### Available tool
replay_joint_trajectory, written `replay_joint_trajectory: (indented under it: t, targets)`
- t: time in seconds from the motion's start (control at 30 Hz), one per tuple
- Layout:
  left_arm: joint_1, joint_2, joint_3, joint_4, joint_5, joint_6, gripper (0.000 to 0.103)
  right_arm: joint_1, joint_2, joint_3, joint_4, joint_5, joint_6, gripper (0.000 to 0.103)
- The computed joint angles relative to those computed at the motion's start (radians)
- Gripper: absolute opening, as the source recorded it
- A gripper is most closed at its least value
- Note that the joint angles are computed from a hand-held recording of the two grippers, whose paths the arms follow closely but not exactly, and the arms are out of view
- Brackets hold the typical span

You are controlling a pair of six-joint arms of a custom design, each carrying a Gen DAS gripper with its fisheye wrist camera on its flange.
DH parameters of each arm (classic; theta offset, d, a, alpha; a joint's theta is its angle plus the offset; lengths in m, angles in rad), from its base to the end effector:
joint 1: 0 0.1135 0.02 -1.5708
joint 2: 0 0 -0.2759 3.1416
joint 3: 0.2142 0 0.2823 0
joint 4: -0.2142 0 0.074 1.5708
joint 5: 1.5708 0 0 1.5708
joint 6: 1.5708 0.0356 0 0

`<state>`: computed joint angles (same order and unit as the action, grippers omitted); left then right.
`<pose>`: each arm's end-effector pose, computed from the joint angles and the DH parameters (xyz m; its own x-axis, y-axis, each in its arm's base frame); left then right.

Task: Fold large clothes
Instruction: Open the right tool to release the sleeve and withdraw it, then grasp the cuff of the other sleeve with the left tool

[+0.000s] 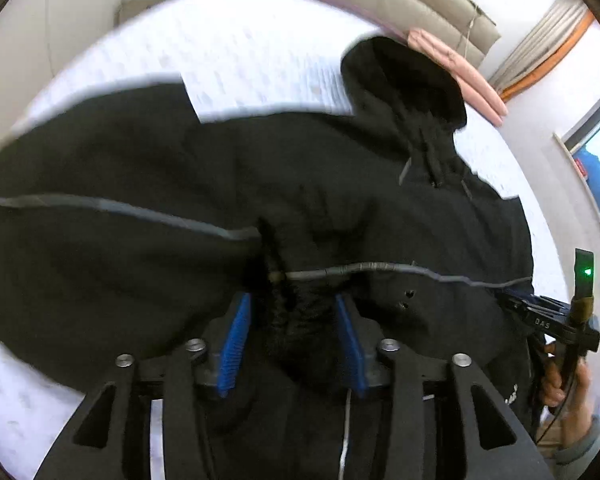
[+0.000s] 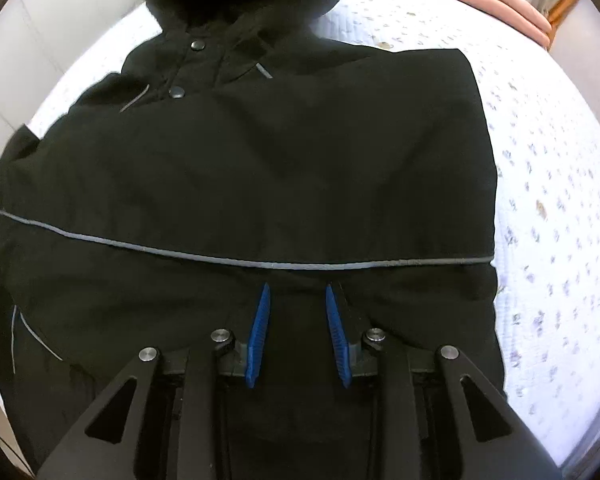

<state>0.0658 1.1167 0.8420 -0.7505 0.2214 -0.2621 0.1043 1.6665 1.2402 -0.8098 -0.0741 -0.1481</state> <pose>0.2372 0.0078 0.2514 -0.8367 -0.3085 -0.4526 -0.1731 0.9329 -0.3158 0.3561 0.0399 0.2253 -0.9102 -0.2432 -0.3352 -0.2652 0.9640 0.0207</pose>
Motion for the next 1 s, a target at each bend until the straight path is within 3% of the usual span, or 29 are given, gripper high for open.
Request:
replay_joint_trajectory:
  t: [0.13,0.17,0.23,0.37,0.47,0.53,0.6,0.73,0.83,0.9,1.0]
  targets:
    - [0.004,-0.093,0.112,-0.067,-0.022,0.021,0.055,-0.018,-0.102,0.002,-0.018,-0.124,0.010,0.032]
    - [-0.030,-0.092,0.142,-0.070,-0.037,0.013,0.063,-0.010,-0.133,-0.004,-0.019,-0.135,0.013,0.032]
    - [-0.139,-0.048,0.198,-0.074,-0.090,-0.017,0.066,0.016,-0.164,-0.007,-0.023,-0.143,0.036,0.033]
    - [-0.290,0.100,0.187,-0.014,-0.095,-0.060,0.064,0.086,-0.150,-0.044,-0.010,-0.122,0.070,0.033]
    - [-0.341,0.232,0.148,0.049,-0.133,-0.114,0.048,0.125,-0.077,-0.061,-0.021,-0.065,0.100,0.033]
    - [-0.343,0.269,0.104,0.091,-0.148,-0.122,0.046,0.132,-0.051,-0.096,0.026,-0.055,0.106,0.033]
    - [-0.359,0.261,0.081,0.128,-0.167,-0.134,0.046,0.133,-0.063,-0.110,0.040,-0.058,0.102,0.033]
    - [-0.374,0.268,0.113,0.087,-0.183,-0.145,0.046,0.130,-0.079,-0.121,0.038,-0.066,0.106,0.033]
    - [-0.357,0.165,0.092,0.089,-0.134,-0.156,0.045,0.126,-0.190,-0.155,0.034,-0.067,0.054,0.033]
    - [-0.371,0.097,0.085,0.077,-0.171,-0.156,0.046,0.130,-0.275,-0.177,0.030,-0.036,0.042,0.034]
    - [-0.357,0.115,0.087,0.042,-0.185,-0.156,0.046,0.097,-0.320,-0.211,0.043,-0.011,0.057,0.045]
